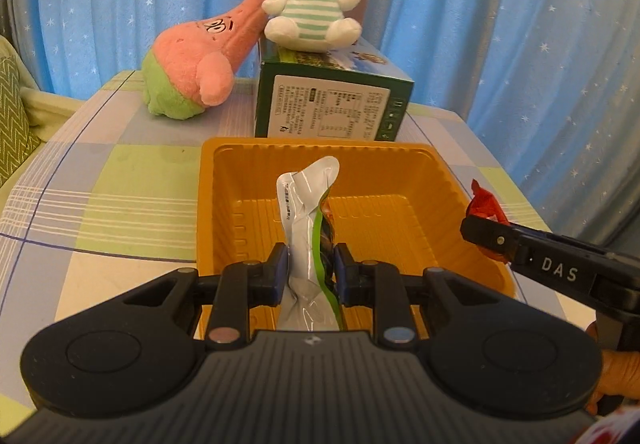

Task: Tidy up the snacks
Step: 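Carry the white bar and red packet with both tools over the orange tray, then open both tools to drop the white bar and red packet into the tray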

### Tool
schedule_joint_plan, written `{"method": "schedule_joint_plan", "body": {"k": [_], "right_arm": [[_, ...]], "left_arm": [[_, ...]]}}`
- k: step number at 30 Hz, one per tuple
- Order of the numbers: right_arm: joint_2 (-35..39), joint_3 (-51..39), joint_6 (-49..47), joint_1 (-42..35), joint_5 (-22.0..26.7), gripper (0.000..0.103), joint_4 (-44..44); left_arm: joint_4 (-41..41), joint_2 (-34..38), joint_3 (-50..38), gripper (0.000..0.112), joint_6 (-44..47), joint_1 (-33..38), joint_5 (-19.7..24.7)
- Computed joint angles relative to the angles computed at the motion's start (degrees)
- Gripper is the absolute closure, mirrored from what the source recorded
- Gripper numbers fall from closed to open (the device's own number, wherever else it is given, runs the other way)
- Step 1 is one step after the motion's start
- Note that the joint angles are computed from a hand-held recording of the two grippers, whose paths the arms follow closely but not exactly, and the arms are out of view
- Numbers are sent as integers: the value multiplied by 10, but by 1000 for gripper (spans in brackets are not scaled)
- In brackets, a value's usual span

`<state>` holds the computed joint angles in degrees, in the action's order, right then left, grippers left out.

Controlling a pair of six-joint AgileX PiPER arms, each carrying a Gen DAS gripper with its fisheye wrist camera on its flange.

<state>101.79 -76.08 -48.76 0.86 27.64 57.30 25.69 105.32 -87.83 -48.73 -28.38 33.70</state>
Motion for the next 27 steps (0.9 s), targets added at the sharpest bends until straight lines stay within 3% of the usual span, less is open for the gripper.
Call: {"method": "schedule_joint_plan", "body": {"k": [9,11,15,27], "right_arm": [[52,-48,15,6,4,73,-18],[59,-54,22,4,8,73,-23],[66,-60,36,1,16,73,-27],[66,-52,10,-1,19,73,29]], "left_arm": [[-8,50,-49,88,21,18,1],[-4,53,-46,83,16,17,-1],[-8,53,-36,82,17,17,-4],[-5,48,-22,80,9,17,-12]]}}
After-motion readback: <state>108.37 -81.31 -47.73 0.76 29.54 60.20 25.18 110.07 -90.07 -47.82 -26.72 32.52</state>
